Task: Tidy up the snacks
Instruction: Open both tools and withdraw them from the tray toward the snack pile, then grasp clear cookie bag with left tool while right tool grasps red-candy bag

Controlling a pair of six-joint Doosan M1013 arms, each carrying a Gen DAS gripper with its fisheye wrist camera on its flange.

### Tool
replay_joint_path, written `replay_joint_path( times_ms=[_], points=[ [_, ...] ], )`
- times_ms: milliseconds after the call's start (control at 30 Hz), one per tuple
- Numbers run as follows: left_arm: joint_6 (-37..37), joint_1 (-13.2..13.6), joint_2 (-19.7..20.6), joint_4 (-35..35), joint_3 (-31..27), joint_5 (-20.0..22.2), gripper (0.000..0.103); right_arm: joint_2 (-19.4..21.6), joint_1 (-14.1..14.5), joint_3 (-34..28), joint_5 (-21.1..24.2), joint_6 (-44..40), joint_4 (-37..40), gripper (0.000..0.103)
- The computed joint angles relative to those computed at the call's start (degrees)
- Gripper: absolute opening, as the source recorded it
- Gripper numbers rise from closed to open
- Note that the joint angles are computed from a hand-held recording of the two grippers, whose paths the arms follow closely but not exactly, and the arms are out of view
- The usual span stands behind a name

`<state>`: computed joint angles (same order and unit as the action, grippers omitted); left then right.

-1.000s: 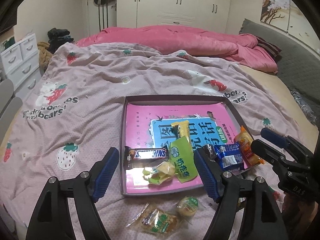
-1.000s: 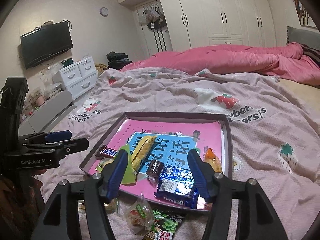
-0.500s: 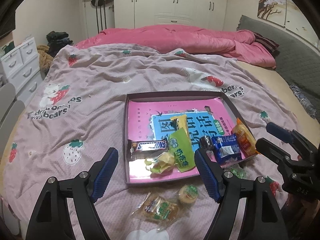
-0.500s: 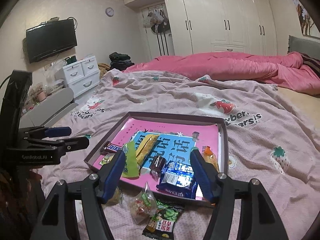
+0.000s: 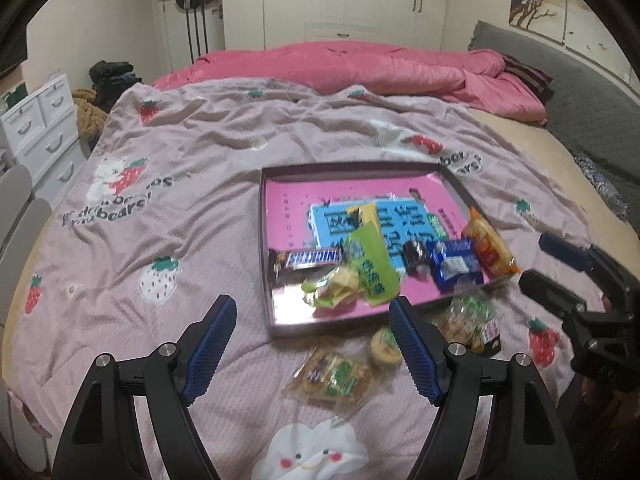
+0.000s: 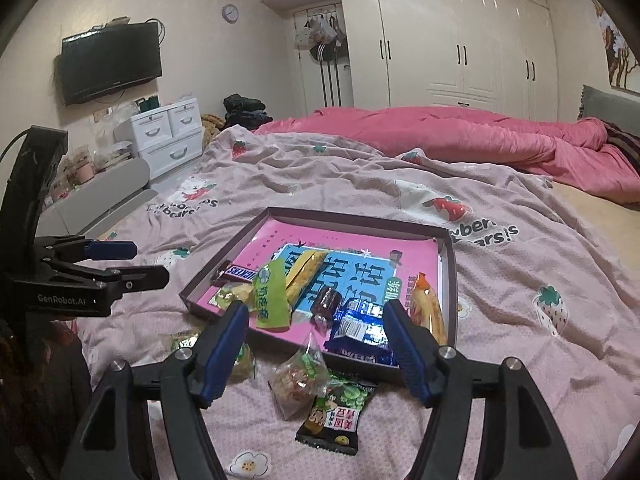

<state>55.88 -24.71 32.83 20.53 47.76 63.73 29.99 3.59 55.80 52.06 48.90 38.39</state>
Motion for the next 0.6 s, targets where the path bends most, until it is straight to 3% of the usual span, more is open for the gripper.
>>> replay_joint_path(
  times_ms=[600],
  points=[
    [4.59, 0.04, -1.05, -3.85, 3.32, 2.19, 0.080, -1.40, 0.45, 2.40, 0.95, 2.38, -4.06, 0.071]
  ],
)
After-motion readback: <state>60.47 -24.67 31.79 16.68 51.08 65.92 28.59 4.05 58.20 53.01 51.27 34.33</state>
